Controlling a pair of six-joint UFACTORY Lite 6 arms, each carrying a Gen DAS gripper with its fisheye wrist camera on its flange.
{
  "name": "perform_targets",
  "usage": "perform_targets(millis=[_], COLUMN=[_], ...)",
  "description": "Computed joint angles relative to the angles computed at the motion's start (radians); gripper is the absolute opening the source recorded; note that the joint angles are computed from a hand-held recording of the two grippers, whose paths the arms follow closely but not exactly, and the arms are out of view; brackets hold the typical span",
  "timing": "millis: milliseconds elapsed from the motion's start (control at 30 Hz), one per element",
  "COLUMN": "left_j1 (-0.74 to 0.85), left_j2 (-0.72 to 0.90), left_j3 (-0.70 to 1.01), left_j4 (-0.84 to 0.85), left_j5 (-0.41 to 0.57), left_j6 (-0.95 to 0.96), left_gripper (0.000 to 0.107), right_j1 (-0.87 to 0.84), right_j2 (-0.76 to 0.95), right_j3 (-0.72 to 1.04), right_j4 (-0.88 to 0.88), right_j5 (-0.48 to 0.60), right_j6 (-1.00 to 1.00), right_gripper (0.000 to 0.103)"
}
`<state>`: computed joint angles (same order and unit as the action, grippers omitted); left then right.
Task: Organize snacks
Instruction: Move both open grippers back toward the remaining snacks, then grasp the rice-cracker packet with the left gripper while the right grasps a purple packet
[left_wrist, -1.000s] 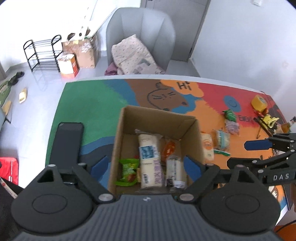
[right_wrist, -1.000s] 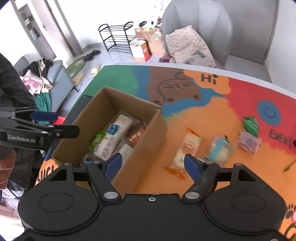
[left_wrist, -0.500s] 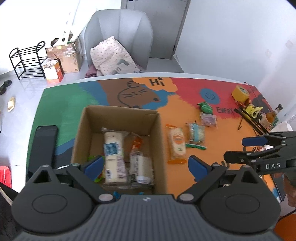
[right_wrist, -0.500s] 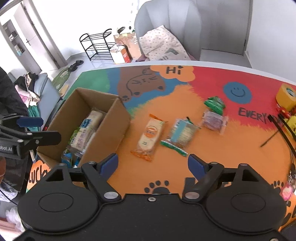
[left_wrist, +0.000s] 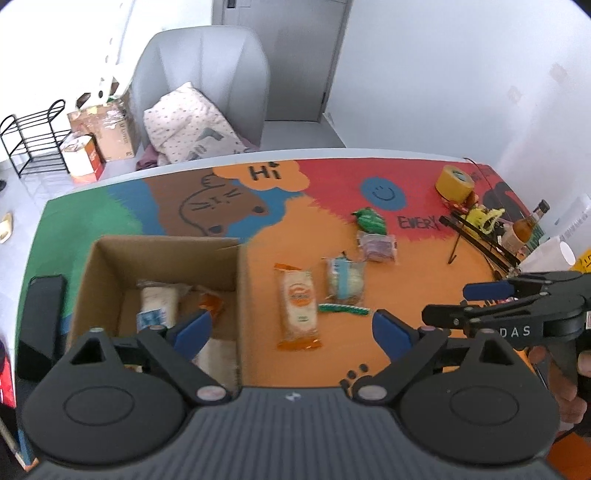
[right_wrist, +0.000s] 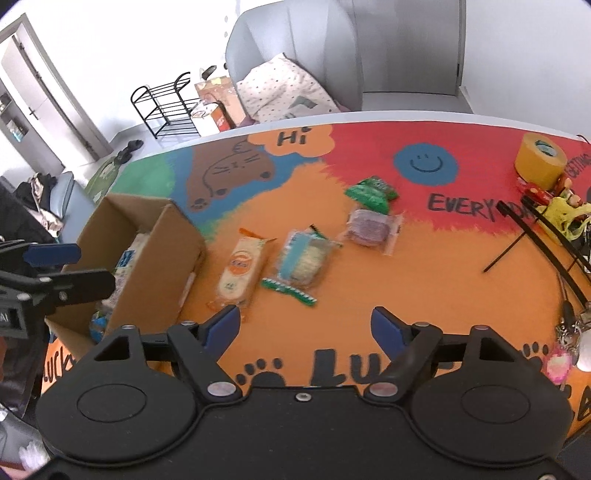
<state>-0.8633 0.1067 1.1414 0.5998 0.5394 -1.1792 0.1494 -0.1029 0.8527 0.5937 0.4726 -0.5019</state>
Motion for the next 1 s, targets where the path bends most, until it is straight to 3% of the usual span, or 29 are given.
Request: perform_targets(millis=[200, 367, 700, 1000], left_j1=[-0.015, -0.009, 0.019, 0.06], left_j2=[0.167, 0.35, 0.621, 0.799], left_j3=[0.166, 0.361, 0.643, 0.805], left_j4=[-0.051, -0.135, -0.234, -0.261], left_j5=[0.02, 0.1, 0.191, 0.237], left_j6=[0.046, 0.124, 0.225, 0.246], left_gripper=[0.084, 0.067, 0.061, 0.055], right_j1=[-0.091, -0.154, -0.243, -0.229], right_j2=[0.055, 0.129, 0.291, 0.457], right_j3=[0.009, 0.038, 0.129, 0.229], right_j4=[0.115, 0.191, 0.329, 0.425], right_j5=[0.001, 0.006, 0.04, 0.008], right_j6=[-0.147, -0.251, -0.426, -0.499], right_gripper=[0.078, 0.077, 0.077, 0.076])
